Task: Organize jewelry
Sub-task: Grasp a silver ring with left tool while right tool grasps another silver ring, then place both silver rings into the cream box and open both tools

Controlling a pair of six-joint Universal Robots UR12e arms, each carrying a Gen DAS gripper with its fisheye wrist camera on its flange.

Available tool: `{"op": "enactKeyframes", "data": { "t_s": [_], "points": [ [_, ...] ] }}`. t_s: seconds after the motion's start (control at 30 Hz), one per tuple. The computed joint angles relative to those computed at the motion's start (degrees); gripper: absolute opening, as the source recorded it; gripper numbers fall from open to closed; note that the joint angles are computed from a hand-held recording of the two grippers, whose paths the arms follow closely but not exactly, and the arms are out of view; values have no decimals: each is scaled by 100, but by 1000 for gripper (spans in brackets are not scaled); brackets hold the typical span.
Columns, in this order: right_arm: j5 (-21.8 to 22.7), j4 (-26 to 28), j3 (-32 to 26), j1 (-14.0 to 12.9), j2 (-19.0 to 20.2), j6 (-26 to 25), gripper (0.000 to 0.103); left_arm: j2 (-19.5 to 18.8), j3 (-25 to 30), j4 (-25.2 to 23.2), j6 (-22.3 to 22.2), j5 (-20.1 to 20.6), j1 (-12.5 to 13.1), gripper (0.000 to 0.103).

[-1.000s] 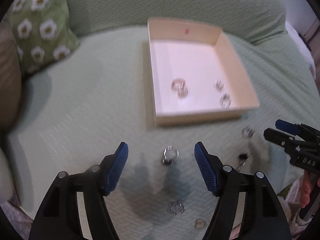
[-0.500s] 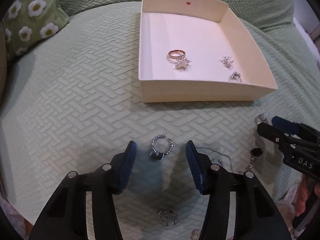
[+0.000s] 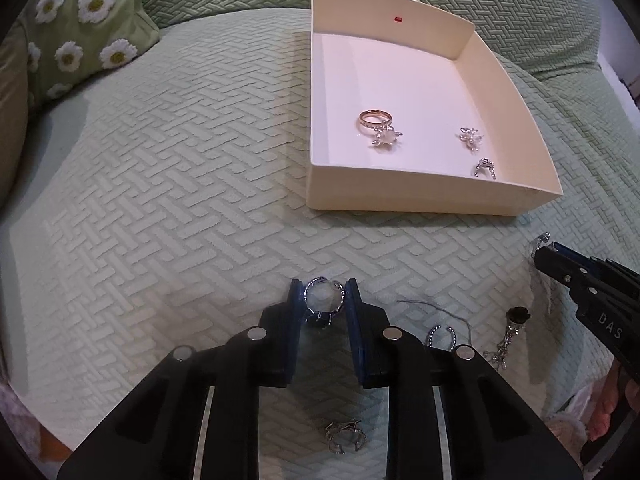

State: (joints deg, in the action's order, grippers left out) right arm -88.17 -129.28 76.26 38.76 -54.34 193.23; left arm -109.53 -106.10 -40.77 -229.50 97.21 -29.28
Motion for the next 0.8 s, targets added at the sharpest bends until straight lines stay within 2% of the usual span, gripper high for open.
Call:
{"op": "enactKeyframes", "data": {
  "t_s": [0.1,0.2,0.3,0.4,0.5,0.57,0.67,0.8],
  "points": [
    [119,-34,-9,7,-25,-76,22,155,-116,213,116,-46,1,20],
    [265,-275,-69,-2,-103,-171,22,259,61,220,284,-27,33,20],
    [272,-392,-376,16,-53,-281,22,291,252,259,505,207,94,20],
    [292,-334,-886,38,169,-328,22,230,447,352,677,240,222,20],
    [426,-40,-1459,32,511,-322,22,-5,770,244,824,254,319,20],
    [467,269,-1854,4,791,-258,22,-150,872,279,840,68,431,20],
    [183,699,-2334,24,1181,-258,22,-384,952,255,847,-23,571,20],
    [138,1169,-2728,-1,1522,-313,22,-666,1068,42,1004,-299,710,20]
  ]
}}
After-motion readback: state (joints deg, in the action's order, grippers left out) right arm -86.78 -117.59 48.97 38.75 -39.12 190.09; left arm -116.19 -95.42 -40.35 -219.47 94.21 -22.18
